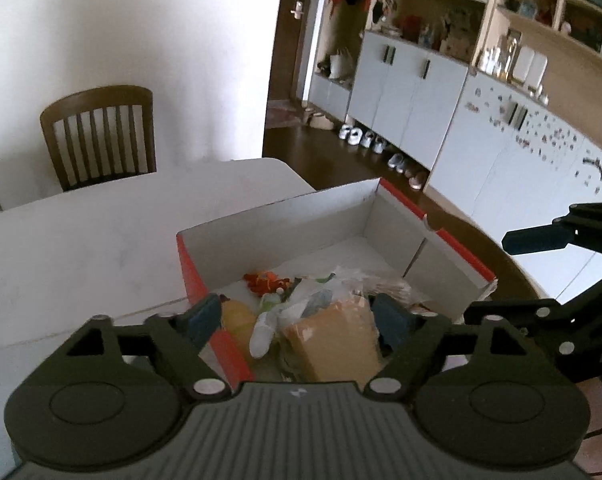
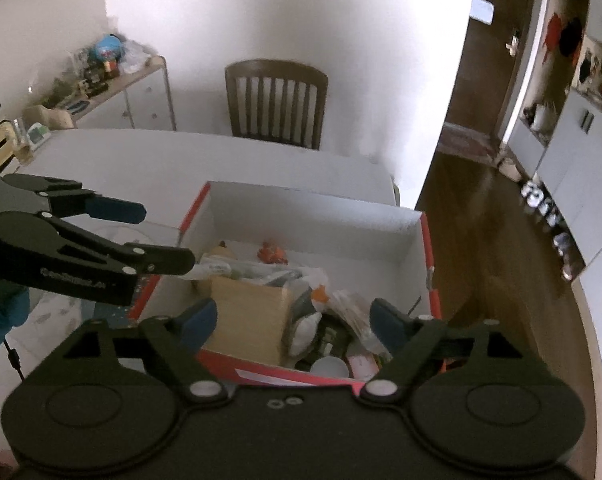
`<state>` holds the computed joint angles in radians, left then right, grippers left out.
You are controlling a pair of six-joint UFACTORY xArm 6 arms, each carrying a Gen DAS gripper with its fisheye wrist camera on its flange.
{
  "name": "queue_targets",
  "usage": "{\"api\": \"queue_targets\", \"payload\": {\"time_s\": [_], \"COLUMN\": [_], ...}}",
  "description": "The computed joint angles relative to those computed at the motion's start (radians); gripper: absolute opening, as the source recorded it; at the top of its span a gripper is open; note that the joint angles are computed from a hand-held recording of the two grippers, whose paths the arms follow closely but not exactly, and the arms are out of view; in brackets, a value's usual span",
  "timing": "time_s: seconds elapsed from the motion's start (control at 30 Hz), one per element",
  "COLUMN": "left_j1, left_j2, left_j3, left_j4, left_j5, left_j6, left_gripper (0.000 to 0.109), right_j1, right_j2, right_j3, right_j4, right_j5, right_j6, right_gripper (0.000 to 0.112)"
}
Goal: Organize objects
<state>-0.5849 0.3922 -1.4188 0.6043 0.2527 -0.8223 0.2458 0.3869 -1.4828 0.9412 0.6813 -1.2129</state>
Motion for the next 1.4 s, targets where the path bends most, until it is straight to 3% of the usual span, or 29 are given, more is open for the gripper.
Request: {"api": "queue_targets", "payload": {"time_s": [0.07, 0.17, 0.33, 0.7, 0.93, 1.07, 1.4], "left_j1": [0.002, 0.001, -0.011, -0.080, -0.120, -0.109, -0.124], "left_j2": [-0.027, -0.059, -0.114, -0.210, -0.231, -0.239, -0.236], "left_j3": [0.035, 0.076, 0.132, 0.223, 0.240, 0.252, 0.253], "left_j4": [0.033, 0.102, 0.252, 0.526, 0.602, 0.635, 0.583], "left_j5": [-0.013, -0.028, -0.035, 0.046, 0.111, 0.070, 0.102], "left_j6": [-0.050, -0.137, -0.299, -0.628, -0.687, -0.750, -0.717], "left_gripper": [0.086, 0.102, 0.103, 0.103, 0.103, 0.103, 0.103], "right_j1": [0.000, -0.003, -0.021, -0.039, -0.036, -0.037, -0.024], "right_j2": [-0.029, -0.061, -0.086, -0.146, -0.207, -0.221, -0.240], "right_j3": [0.039, 0.085, 0.125, 0.214, 0.297, 0.320, 0.351], "right_j4": [0.046, 0.109, 0.159, 0.244, 0.291, 0.271, 0.238], "right_j5": [-0.013, -0.023, -0.007, -0.039, -0.066, -0.064, -0.074], "right_j6": [-0.057, -0.122, -0.129, -0.150, -0.187, -0.169, -0.144], "right_gripper": [0.087, 0.088, 0.089, 0.090, 0.090, 0.090, 0.090]}}
